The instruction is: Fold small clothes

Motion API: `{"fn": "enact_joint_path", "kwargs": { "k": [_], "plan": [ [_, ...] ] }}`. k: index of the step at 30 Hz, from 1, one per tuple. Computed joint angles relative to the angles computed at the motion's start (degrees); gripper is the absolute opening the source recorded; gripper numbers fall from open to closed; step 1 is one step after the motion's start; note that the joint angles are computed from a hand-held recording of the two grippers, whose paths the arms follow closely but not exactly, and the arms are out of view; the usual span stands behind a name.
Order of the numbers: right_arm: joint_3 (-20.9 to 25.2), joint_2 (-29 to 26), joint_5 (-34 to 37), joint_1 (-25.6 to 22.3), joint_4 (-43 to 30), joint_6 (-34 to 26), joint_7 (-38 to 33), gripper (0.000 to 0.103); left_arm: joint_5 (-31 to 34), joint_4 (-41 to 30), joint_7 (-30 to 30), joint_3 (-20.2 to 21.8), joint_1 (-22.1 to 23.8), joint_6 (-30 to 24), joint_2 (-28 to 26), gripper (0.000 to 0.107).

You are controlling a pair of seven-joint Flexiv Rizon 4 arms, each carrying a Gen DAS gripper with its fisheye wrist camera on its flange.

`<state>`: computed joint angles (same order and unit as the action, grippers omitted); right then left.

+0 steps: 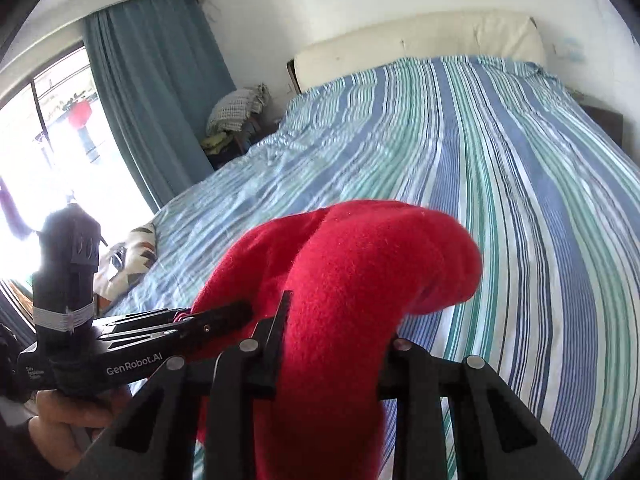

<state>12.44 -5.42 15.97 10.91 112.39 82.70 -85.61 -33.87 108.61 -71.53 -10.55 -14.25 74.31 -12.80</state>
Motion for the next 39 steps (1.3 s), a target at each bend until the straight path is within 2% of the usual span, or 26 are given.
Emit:
{"fn": "enact_joint_path", "kwargs": {
  "k": [2, 3, 4, 5, 7, 8, 11, 13, 15, 16, 18, 21, 25, 28, 32, 37, 39],
  "plan": [
    [0.3, 0.5, 2.4, -0.5, -1.7, -2.2, -0.4, 0.03, 1.1, -0.6, -0.9, 0.6, -0.1, -2.0, 0.4, 0.022],
    [0.1, 0.3, 3.4, -0.7, -2.3, -4.0, -0.1, 0.032, 5.2, -1.8, -4.4, 2.4, -0.7, -4.7, -0.3, 0.032],
    [-0.4, 0.0, 3.1, -0.6, -2.1, -5.6, 1.3, 0.04, 9.6, -3.0, -8.0, 4.1, -1.4, -7.6, -1.3, 0.051],
    [-1.1, -0.4, 1.4, -0.3, -1.4, -7.8, 4.2, 0.051, 15.0, -4.1, -12.4, 6.1, -2.3, -10.4, -2.5, 0.059],
    [-2.8, -0.1, -5.3, 0.6, 2.7, -12.3, 11.9, 0.069, 27.6, -3.6, -21.6, 10.7, -4.9, -14.1, -2.4, 0.06],
    [-3.0, 1.7, -7.1, 0.3, 5.4, -13.8, 14.0, 0.069, 32.4, -1.7, -24.7, 12.1, -5.7, -14.9, -0.9, 0.06],
    [-1.7, 9.1, -9.5, -0.3, 15.8, -12.4, 17.5, 0.072, 39.8, 7.8, -29.0, 13.2, -5.8, -12.4, 7.4, 0.066],
    [-0.3, 16.0, -12.9, -0.6, 22.6, -12.5, 21.0, 0.082, 48.5, 12.5, -34.6, 13.2, -6.1, -12.3, 14.4, 0.091],
    [1.3, 22.5, -15.8, -0.8, 27.3, -15.1, 24.6, 0.089, 57.6, 14.8, -41.1, 10.9, -5.5, -14.4, 20.7, 0.102],
    [2.0, 25.8, -16.9, -0.7, 28.8, -17.6, 26.3, 0.093, 60.0, 15.5, -43.1, 9.3, -5.3, -16.0, 23.7, 0.102],
    [2.7, 32.0, -17.5, 0.3, 30.9, -22.3, 28.5, 0.095, 60.5, 15.2, -44.4, 6.3, -4.6, -21.2, 27.2, 0.102],
    [3.4, 40.6, -17.7, 1.8, 31.8, -30.4, 31.0, 0.099, 57.8, 15.0, -45.3, 3.0, -3.8, -27.5, 31.9, 0.102],
    [4.5, 48.6, -17.6, 4.2, 30.8, -38.7, 32.1, 0.102, 53.2, 16.0, -45.6, 0.4, -3.1, -31.2, 36.8, 0.102],
    [5.7, 51.4, -18.6, 5.7, 29.0, -44.2, 32.0, 0.102, 50.2, 16.4, -46.3, -1.6, -2.5, -35.3, 39.7, 0.102],
    [7.4, 54.8, -18.9, 6.9, 27.4, -50.0, 33.4, 0.102, 49.5, 16.0, -46.7, -3.9, -1.8, -40.1, 41.8, 0.102],
    [9.0, 57.6, -19.7, 8.0, 25.4, -55.9, 34.5, 0.102, 46.4, 16.8, -44.5, -3.0, -3.2, -41.8, 43.8, 0.102],
    [9.6, 58.3, -20.0, 8.3, 24.4, -57.7, 35.0, 0.102, 46.9, 16.6, -44.4, -3.9, -2.9, -42.7, 44.9, 0.102]
  ]
}}
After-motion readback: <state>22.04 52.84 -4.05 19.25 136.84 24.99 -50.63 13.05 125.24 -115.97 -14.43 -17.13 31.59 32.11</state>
